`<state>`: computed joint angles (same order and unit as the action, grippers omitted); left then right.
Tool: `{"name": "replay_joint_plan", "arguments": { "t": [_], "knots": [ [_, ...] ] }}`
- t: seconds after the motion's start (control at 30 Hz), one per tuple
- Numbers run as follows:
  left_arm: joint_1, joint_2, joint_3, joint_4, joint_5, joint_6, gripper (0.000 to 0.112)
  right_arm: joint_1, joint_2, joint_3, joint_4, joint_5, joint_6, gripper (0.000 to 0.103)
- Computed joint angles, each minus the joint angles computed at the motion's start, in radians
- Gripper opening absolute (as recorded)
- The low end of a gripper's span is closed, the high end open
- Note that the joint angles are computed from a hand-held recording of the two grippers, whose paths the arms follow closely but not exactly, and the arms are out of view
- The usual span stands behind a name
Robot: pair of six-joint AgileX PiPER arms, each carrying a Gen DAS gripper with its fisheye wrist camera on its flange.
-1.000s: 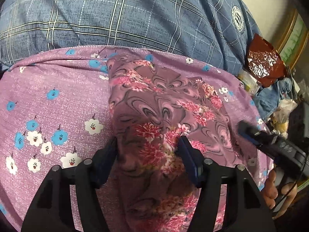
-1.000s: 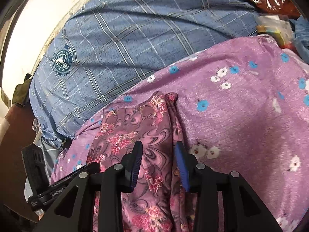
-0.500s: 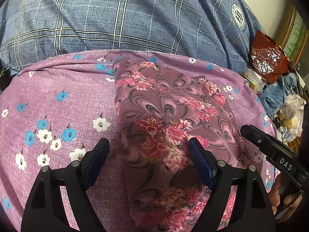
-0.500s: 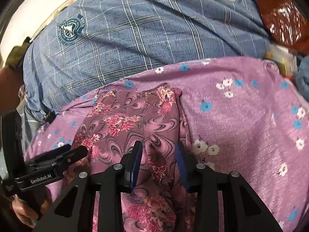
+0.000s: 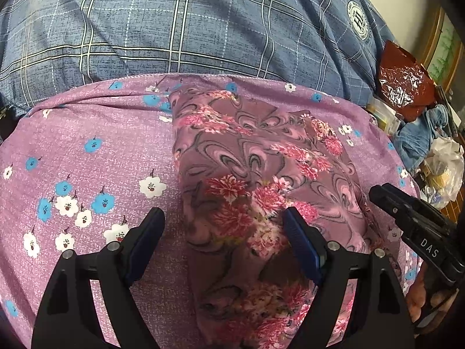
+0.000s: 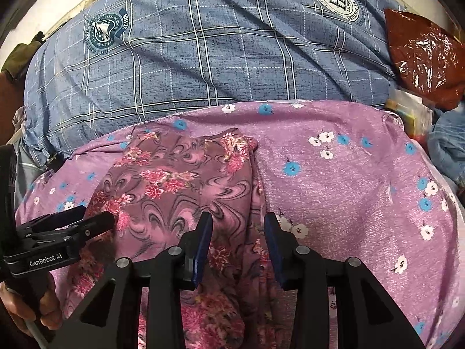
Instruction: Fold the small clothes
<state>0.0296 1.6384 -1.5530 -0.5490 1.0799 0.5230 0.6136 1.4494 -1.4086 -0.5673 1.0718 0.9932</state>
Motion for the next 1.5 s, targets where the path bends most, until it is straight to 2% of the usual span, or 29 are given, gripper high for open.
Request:
{"name": "replay_joint_plan", "arguments": {
  "t": [0.67,1.5],
  "knots": [
    [0.004,-0.005,-0.015,-0.041,0.011,0.008,0.084,0.017,0.022,-0.021,-0.033,0.041,0.016,0.038],
    [-0.017,0.004,-0.012,-0.015,0.000,-0.004,0.084,0.006,0.035,-0.021,-0.026,0.056,0.003,0.039]
  ]
}}
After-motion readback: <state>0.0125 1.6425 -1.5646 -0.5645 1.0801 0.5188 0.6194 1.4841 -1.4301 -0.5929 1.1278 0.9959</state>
